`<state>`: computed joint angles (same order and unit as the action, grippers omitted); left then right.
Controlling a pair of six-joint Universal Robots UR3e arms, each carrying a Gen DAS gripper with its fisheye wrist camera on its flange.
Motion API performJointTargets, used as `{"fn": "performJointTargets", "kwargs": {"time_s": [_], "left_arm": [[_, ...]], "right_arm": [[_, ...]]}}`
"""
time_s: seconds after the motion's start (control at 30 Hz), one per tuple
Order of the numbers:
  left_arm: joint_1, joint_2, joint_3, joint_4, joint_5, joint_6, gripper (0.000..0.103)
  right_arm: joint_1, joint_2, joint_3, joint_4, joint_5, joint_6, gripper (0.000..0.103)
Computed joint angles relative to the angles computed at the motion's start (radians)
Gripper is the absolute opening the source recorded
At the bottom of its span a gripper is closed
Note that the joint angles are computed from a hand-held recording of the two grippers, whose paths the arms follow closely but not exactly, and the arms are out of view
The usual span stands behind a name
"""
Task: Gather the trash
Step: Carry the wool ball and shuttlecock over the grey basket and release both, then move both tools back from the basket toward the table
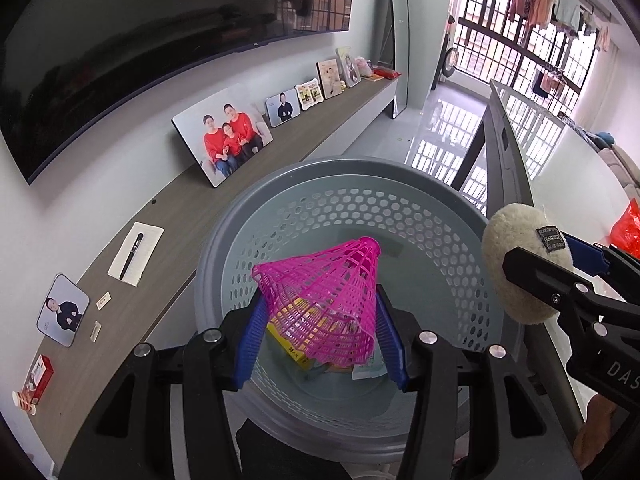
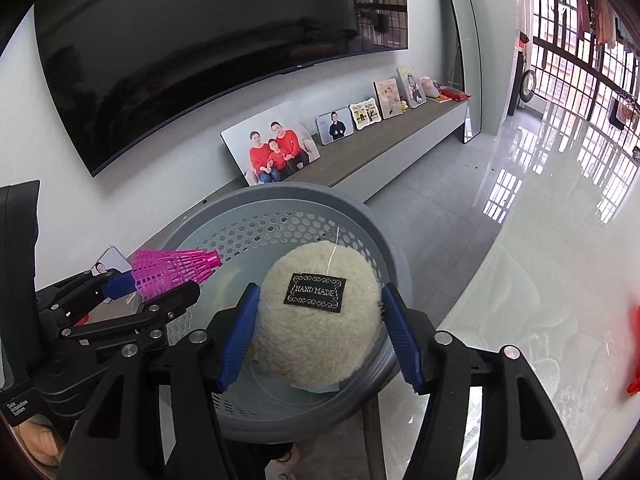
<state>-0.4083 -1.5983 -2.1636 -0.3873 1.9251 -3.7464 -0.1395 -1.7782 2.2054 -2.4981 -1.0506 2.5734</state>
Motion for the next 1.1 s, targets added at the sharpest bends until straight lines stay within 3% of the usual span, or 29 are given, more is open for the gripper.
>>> {"fn": "performJointTargets", "kwargs": {"time_s": [0.23,0.4,0.8,0.9,1.1], "left_arm": [[-0.007,0.015,-0.009,-0.004,0.02,-0.015,0.061],[-0.006,0.032,-0.012,-0.012,0.031,-0.018,0.077],[-0.006,0.068,-0.023,-0.052,0.024,-0.039,0.083],[-0.02,0.071,-0.02,-0.057,0.042,-0.046,0.089],[-0.067,0.074,0.015,-0.08,0.061,-0.057,0.09]], "right_arm": [[-0.003,0.006,0.003,-0.015,-0.001,-0.001,0.061],[-0.032,-0.018,0.022,-0.033,0.021,-0.002,0.074],[-0.043,-0.061,0.043,-0.007,0.005,-0.006,0.074],[-0.081,-0.104,0.062,0.021,0.027,-0.021,0.074],[-0.185,-0.239,0.109,0.132,0.063,-0.068,0.074]]}}
